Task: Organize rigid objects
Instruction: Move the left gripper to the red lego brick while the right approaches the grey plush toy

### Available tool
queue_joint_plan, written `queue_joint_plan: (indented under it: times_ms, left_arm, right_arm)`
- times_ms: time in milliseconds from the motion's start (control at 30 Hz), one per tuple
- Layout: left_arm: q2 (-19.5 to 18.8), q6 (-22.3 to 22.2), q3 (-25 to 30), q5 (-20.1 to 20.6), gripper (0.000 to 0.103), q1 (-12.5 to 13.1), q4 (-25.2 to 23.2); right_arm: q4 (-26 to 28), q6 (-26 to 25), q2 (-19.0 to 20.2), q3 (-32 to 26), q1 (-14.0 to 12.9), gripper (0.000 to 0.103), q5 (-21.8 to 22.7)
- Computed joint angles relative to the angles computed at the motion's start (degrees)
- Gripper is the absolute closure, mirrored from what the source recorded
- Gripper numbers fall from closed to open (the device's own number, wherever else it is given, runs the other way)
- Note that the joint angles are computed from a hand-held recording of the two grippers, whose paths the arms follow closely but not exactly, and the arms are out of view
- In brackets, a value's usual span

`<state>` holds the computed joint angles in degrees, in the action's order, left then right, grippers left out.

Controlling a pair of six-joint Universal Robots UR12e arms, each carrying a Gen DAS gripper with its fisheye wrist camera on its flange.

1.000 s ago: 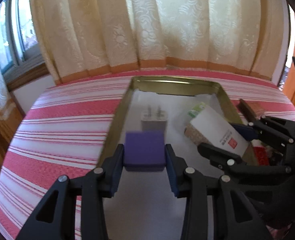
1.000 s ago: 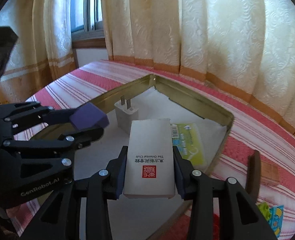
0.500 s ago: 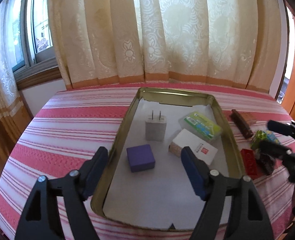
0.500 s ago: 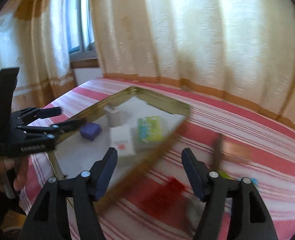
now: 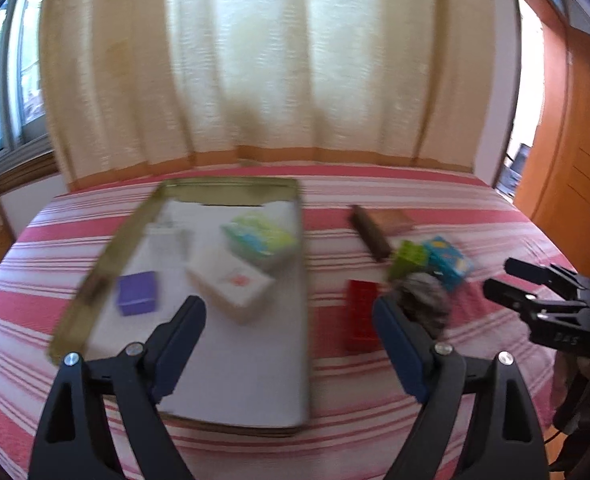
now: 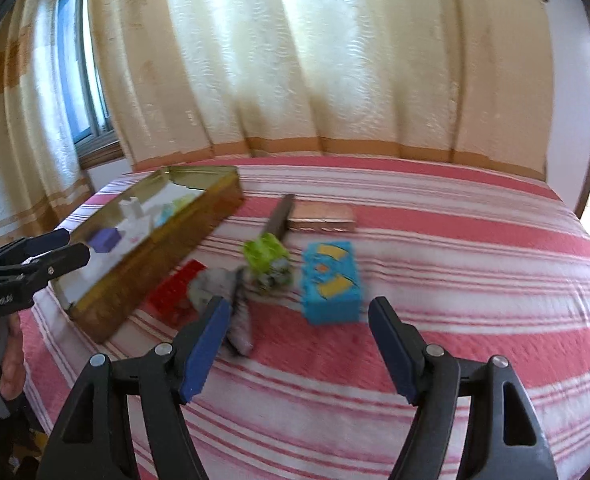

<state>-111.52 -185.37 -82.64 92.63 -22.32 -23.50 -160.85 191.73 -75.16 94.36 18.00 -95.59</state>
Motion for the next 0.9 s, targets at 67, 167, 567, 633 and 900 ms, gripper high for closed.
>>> queue_joint_plan:
  times_ms: [67,167,567,633,900]
  left_arm:
    - [-0.6,0.6,0.7,-0.6,0.016,-0.8,-0.6]
    - [-1.7,1.1,1.9,-2.0,0.016,-1.8,-2.3]
    - [-3.4,3.9,3.3,-4.3,0.016,-2.6,-4.6]
    - [-3.7,5.0,3.7,-4.7,0.016,-2.7,-5.2]
    - [-4.1,3.9,4.1,-1.8,0.018,-1.9,-5.2]
  right_arm:
    - [-0.5,0.3,-0.5,0.8,-0.3,0.029,0.0]
    - [-1.3,0.6,-0.9,1.6,-0.6,0.029,0.2]
    - [-1.7,1.7,-0.2,1.6,-0.9,0.029,1.8]
    - [-1.8,1.2,0.2,1.2,-0.7,0.029,1.7]
    - [-1.6,0.3,1.4,-0.4,-0.1,0.029,1.8]
